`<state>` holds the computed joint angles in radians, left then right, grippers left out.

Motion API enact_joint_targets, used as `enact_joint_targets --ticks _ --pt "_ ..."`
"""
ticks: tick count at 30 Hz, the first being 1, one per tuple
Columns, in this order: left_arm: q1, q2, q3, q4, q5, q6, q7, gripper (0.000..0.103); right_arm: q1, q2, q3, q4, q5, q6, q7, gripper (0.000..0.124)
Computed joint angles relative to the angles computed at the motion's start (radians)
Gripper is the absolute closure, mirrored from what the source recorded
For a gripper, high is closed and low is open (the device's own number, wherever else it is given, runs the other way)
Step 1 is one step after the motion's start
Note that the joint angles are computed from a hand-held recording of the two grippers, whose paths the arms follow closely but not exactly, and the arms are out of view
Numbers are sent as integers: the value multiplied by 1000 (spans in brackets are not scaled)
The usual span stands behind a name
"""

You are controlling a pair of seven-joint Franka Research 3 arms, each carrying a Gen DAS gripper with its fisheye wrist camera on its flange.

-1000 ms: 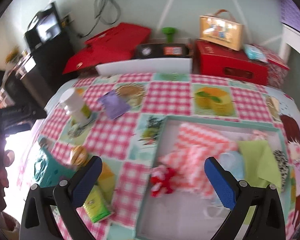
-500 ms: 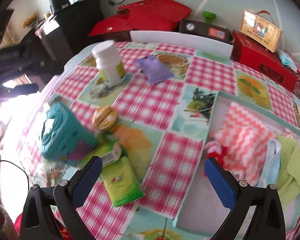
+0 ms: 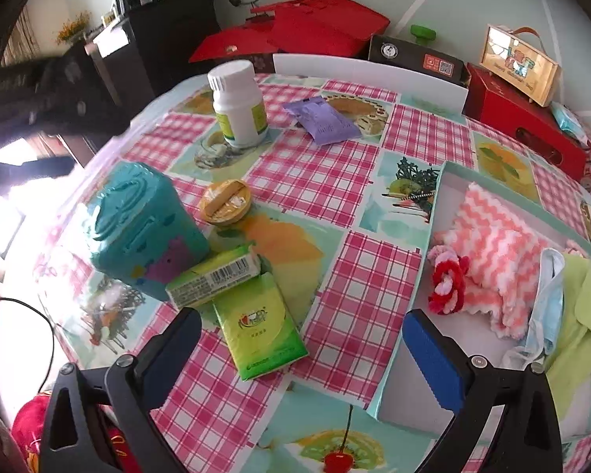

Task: Organize soft objects
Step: 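Lower both tools toward the two green tissue packs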

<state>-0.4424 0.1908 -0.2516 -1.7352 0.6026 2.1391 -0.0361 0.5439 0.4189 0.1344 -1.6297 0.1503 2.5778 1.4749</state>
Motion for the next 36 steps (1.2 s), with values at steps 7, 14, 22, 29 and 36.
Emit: enact_joint_targets --ticks 7,14,22,29,36 --pt "-15 -2 -12 -22 -11 11 -14 16 -26 -36 12 -64 51 55 -7 21" --pt "-33 9 -20 -18 -16 24 -8 16 -28 -64 6 -111 54 93 -1 21" --pt "-46 13 -22 -36 -29 64 -32 16 -45 -85 22 -154 88 121 -38 21" --pt "-44 15 -17 -60 -48 90 -69 16 -51 -89 31 -170 122 135 -78 21" --pt "-35 12 -14 -91 -58 108 -119 16 -54 -80 32 -164 142 128 -87 21"
